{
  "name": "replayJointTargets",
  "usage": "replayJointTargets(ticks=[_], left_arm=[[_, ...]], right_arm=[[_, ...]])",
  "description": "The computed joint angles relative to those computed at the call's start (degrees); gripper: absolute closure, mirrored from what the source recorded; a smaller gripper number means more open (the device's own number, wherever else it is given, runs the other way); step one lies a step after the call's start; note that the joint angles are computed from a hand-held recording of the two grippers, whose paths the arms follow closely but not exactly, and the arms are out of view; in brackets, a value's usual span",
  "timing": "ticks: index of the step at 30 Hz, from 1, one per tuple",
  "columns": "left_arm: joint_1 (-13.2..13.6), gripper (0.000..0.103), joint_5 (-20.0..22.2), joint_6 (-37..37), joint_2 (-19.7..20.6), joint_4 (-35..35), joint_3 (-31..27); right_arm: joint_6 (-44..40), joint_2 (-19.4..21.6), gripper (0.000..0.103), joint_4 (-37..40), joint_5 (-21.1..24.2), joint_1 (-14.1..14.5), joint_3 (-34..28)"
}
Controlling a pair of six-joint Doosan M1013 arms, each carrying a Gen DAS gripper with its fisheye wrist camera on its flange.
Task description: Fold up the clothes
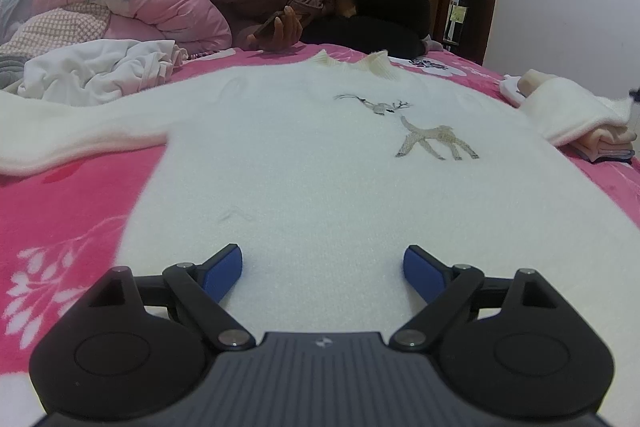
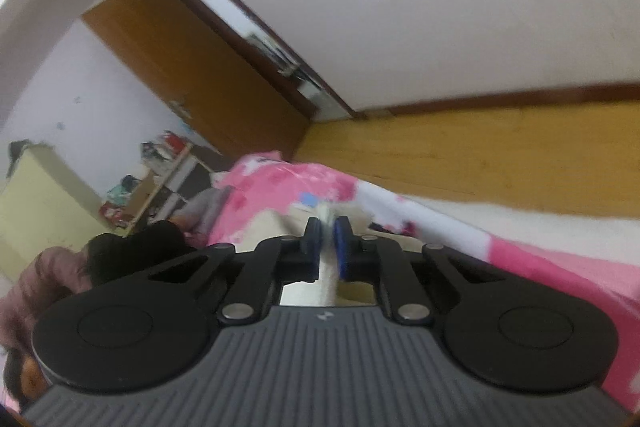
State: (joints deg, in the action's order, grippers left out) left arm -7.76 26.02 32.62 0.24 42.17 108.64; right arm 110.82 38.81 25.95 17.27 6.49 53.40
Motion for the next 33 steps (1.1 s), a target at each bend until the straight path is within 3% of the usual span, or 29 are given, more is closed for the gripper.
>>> replayJointTargets(ticks=[6, 9, 11, 13, 15, 21, 28, 31, 33], left_arm=[[0.8, 0.017, -1.6, 10.7, 0.6, -6.5, -3.1], [0.8, 0.017, -0.8, 19.5, 3.5, -8.7, -7.6], [0.8, 0.017, -1.5, 21.2, 5.8, -7.6, -9.9], [1.1, 0.018, 0.4, 26.2, 8.4, -11.5, -12.3], [1.7, 0.018, 3.4, 32.9, 10.5, -18.6, -14.1], [4.5, 0.02, -0.7, 36.3, 9.3, -30.5, -12.0], [10.2, 0.021, -8.4, 29.4, 2.8, -33.8, -5.7], [12.3, 0.021, -9.5, 29.8, 1.0, -35.3, -3.8], [13.4, 0.021, -9.2, 30.8, 0.2, -36.4, -2.8]], right_arm=[[-29.6, -2.1, 0.097, 22.7, 1.9, 1.8, -1.1], [-38.6, -2.2, 0.097, 30.0, 4.7, 3.3, -3.2], [-42.1, -2.0, 0.097, 33.2, 7.0, 4.3, -4.6], [-44.8, -1.9, 0.097, 36.0, 9.3, 5.5, -6.0], [-45.2, -1.5, 0.097, 37.3, 11.8, 6.8, -7.6], [-43.1, 1.4, 0.097, 37.9, 19.1, 11.1, -14.4], [-36.3, 6.9, 0.097, 33.4, 26.7, 17.6, -24.2], [-31.7, 11.2, 0.097, 29.4, 31.0, 20.6, -31.0], [-31.3, 12.9, 0.097, 25.7, 32.5, 22.9, -32.1]])
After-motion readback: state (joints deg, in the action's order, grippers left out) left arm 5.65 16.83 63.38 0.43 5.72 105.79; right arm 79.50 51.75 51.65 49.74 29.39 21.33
